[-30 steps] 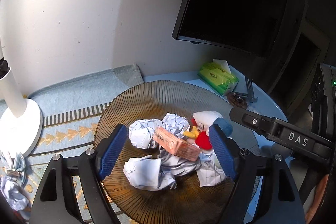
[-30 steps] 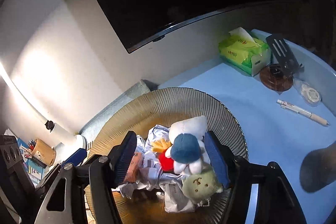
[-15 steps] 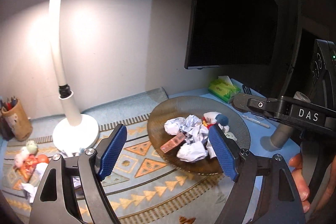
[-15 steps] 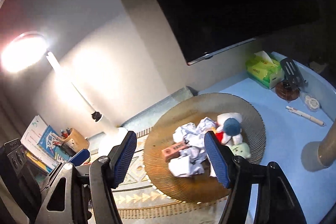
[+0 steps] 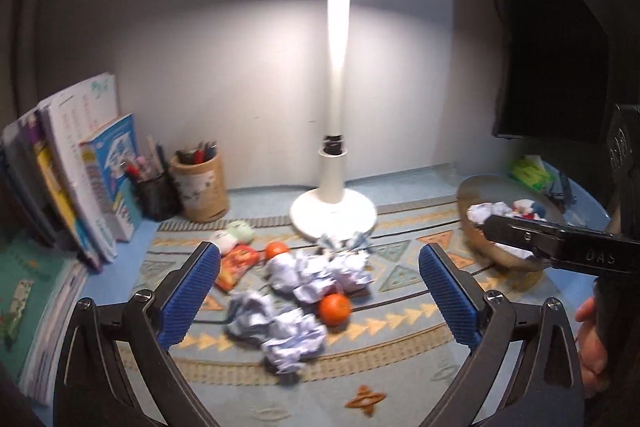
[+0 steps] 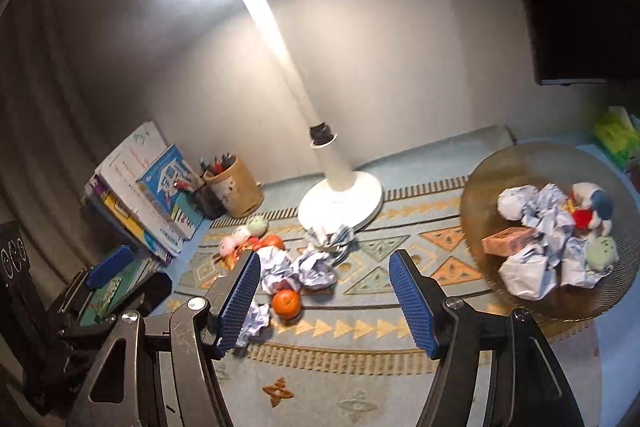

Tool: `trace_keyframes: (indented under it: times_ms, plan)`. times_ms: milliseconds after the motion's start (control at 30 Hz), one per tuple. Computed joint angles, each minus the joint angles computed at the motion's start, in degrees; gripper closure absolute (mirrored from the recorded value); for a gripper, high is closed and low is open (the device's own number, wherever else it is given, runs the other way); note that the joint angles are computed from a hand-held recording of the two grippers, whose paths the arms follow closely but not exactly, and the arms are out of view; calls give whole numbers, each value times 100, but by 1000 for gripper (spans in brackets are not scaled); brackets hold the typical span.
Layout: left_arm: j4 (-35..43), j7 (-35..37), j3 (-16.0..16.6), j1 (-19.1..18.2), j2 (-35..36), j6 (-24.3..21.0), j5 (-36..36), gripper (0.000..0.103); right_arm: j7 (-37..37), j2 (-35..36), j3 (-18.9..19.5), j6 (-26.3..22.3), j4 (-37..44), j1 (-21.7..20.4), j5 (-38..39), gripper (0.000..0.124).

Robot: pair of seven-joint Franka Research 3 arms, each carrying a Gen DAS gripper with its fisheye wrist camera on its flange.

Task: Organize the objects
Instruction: 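Move both open tools back from the bowl toward the paper balls, then grasp a grey paper ball with the left tool while the right tool grasps a white one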

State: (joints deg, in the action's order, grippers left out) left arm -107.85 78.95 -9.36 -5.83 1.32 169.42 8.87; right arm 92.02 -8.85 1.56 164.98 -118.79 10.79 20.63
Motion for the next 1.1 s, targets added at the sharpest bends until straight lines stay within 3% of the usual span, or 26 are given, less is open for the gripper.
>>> trace_keyframes:
  times_ms: [67, 100, 167, 233, 333, 400, 500, 633, 700, 733, 767, 800, 833, 867, 900, 1033, 1100]
  plan:
    - [-356, 174, 110, 138, -96, 20, -333, 3, -289, 186, 6, 26, 7, 190, 290, 58]
    - [-516, -19, 180, 209, -109, 41, -162, 3, -615, 305, -30, 58, 12, 326, 648, 58]
    - [-807, -648, 309, 368, -94, 135, 438, 5, -2117, 590, -178, -224, 176, 646, 2209, 58]
    - [-941, -184, 298, 481, 57, 179, -236, 5, -3043, 882, -98, -582, 325, 629, 3167, 58]
    - [-1011, 755, 79, 691, 272, 209, -1668, 5, -3290, 1174, 147, -388, 314, 563, 3179, 58]
    - [-1001, 915, 6, 750, 350, 172, -2005, 5, -3346, 1258, 257, -117, 235, 555, 2993, 58]
    - [-1071, 1051, -34, 745, 320, 380, -2033, 5, -2950, 1378, 287, -5, 181, 548, 2429, 58]
    - [-656, 1056, -26, 763, 508, -309, -2004, 5, -2881, 1401, 354, -17, 240, 460, 2343, 58]
    - [-154, 1361, -128, 898, 744, -958, -2415, 5, -2425, 1440, 312, -118, 284, 514, 1783, 58]
    - [214, 1832, -252, 1041, 919, -1524, -2845, 5, -2303, 1479, 324, -224, 347, 523, 1656, 57]
    - [637, 2227, -407, 1208, 1162, -2132, -3062, 5, -2321, 1530, 372, -365, 440, 503, 1740, 56]
    - [927, 2257, -384, 1175, 1355, -2420, -2896, 5, -2422, 1582, 435, -495, 541, 472, 1935, 54]
    - [1060, 2119, -166, 941, 1455, -2389, -2537, 5, -2448, 1657, 477, -596, 655, 467, 2049, 47]
    - [1070, 2036, -93, 826, 1518, -2176, -2159, 5, -2284, 1738, 475, -636, 756, 509, 1939, 37]
    - [1156, 2089, -95, 796, 1605, -2159, -1973, 5, -1934, 1826, 421, -612, 845, 599, 1592, 34]
    - [1593, 2369, -290, 898, 1938, -2293, -2047, 6, -898, 2195, 220, -630, 1259, 854, 401, 33]
    - [1798, 2470, -370, 941, 2079, -2381, -2115, 6, -708, 2363, 237, -667, 1462, 835, 192, 33]
